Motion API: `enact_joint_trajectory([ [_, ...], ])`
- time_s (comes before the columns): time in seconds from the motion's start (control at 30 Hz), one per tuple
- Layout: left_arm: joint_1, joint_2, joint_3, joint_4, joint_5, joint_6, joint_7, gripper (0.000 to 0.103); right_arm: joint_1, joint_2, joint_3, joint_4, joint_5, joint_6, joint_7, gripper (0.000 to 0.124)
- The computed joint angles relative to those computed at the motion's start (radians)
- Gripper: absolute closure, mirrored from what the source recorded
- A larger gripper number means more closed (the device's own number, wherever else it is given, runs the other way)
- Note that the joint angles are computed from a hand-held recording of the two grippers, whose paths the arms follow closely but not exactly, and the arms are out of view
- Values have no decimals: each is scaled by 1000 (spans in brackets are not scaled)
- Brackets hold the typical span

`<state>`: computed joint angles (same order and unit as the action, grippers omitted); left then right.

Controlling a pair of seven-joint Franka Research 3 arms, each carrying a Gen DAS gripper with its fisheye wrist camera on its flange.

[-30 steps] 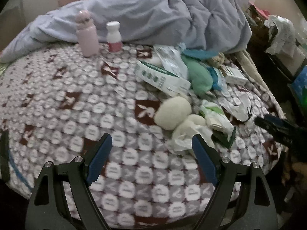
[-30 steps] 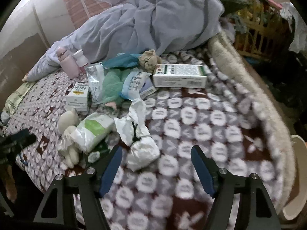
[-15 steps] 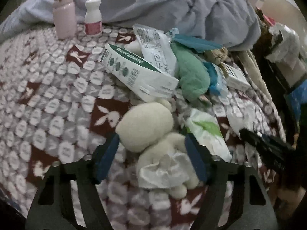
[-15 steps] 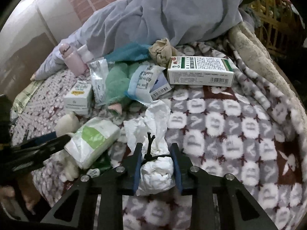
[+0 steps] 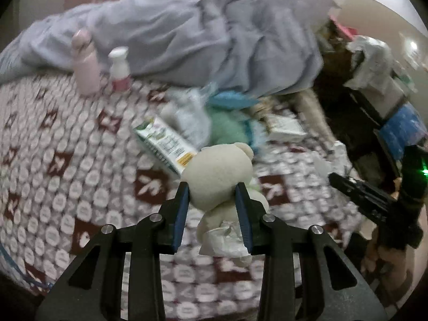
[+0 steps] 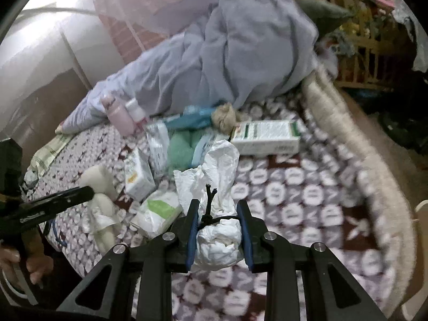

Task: Collect trash
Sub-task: 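Carry both items over the white bucket and open both tools to drop them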

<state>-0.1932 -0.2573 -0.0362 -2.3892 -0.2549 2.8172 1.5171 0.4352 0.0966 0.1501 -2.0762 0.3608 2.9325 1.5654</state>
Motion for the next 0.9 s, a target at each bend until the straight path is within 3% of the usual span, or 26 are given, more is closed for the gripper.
enact_joint_trajectory([
  [0.17,-76,29,-6,88,-78,-16,85,71,-23,-83,-25,-77,-24,29,36,97],
  [0.3,-111,122,-55,209,-137,-36,135,71,-67,-158,-44,-158,-99,46,112,97],
  [0.43,-118,234,-133,344,-173,-61,163,71,-205,-258,-12,-258,-345,44,337,97],
  [0.53,-119,332,-202,462,-149,-84,158,71,-372,-336,49,-327,-570,6,531,97],
  [0.63,-123,440,-266,590,-134,-112,165,71,-399,-382,5,-386,-542,-12,531,97],
  [0.83,-161,654,-339,825,-24,-169,110,70,-549,-419,13,-447,-618,-57,615,97],
  [0.9,-169,710,-359,880,-1,-172,98,68,-559,-433,-2,-464,-616,-68,619,97],
])
